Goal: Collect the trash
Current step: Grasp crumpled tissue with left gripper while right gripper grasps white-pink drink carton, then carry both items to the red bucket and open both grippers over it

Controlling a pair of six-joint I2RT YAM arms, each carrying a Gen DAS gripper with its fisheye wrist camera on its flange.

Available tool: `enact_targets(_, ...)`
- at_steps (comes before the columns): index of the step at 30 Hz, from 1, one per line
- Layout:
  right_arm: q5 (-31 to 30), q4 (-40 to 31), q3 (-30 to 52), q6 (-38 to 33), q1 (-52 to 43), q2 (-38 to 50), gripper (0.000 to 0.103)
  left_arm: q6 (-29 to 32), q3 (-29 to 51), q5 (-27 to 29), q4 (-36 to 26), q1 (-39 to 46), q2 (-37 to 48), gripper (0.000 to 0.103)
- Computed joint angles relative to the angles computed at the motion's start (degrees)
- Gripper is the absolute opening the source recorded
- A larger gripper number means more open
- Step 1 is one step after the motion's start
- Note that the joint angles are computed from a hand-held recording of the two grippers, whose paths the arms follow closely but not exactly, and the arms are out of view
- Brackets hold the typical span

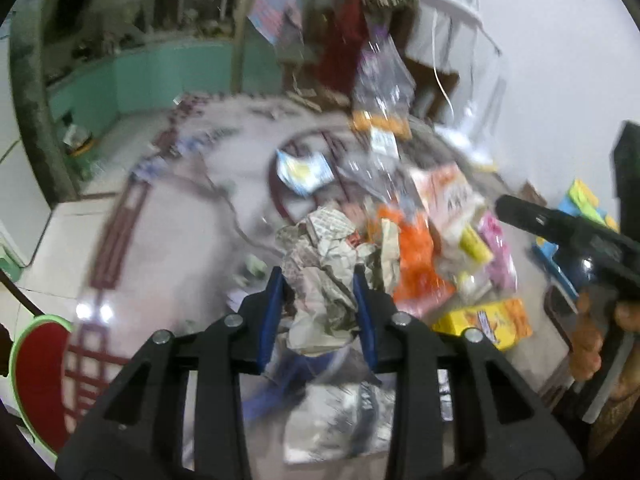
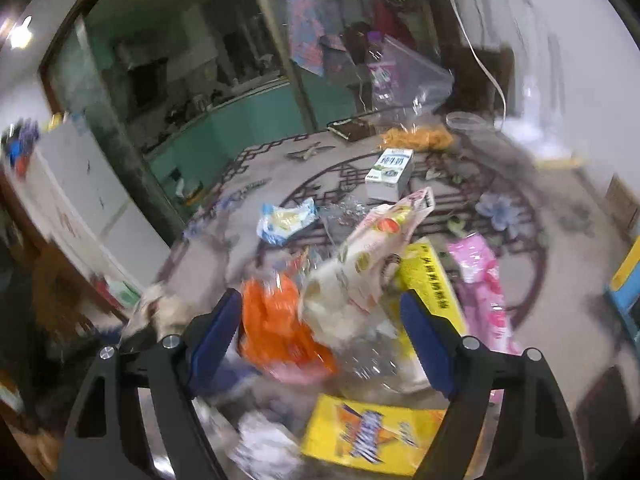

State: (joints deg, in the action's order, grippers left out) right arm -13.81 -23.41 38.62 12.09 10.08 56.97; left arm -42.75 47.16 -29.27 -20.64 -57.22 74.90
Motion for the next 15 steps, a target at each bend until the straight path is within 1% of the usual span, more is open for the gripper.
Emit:
enact_targets(1,-0.6,0.6,1.4,1.2,-0.5,2.5,0.078,-0.2,-0.6,-0.3,0.0,0.2,-1.1,0.034)
enact_targets(3,0.5,1.2,4.8,2.7,-0.8,8.8,0.078,-0.6,-1.4,-0.1,-0.5,1.2,-2.7,0.034)
enact_targets(5,0.8,-0.1,10.2,4.6,-1.8,18.1,0.078,-1.3,-2.5,0.0,-1.3,2.2,-4.4,0.034)
enact_targets(6,-0.2,-0.6,12.0,6.0,-2.5,21.6,0.078,-1.5,-2.8,-0.2,-1.6,2.4,-5.1,0.034)
enact_targets(7,-1.7,-0.5,13.3,7.2,-3.3,24.6,0.075,-1.9,-3.4,-0.8,-2.4,2.8,-6.6,0.035)
enact_targets(8,-4.0,-1.0,15.0,8.9,-4.6,28.5,0.06,-1.9,-3.9,-1.1,-3.2,3.4,-8.1,0.035)
enact_targets(9,-5.1,-1.0,15.6,9.4,-5.1,30.0,0.053,-2.0,-4.4,-1.4,-3.5,3.9,-9.2,0.035)
enact_targets(10,-6.4,0.7,15.1,9.9,-5.7,30.5,0.046,-2.2,-5.1,-1.6,-3.9,4.4,-10.5,0.035)
enact_targets(11,-5.9,1.6,14.5,9.8,-5.6,29.8,0.041,-2.6,-6.2,-1.4,-4.4,5.3,-12.5,0.035)
enact_targets(12,-4.9,1.6,14.4,9.6,-5.3,28.6,0.033,-2.7,-7.0,-0.7,-4.7,6.5,-14.2,0.035)
enact_targets(15,-3.7,1.1,14.5,9.2,-4.6,25.1,0.03,-3.3,-9.4,1.5,-6.0,9.9,-18.9,0.035)
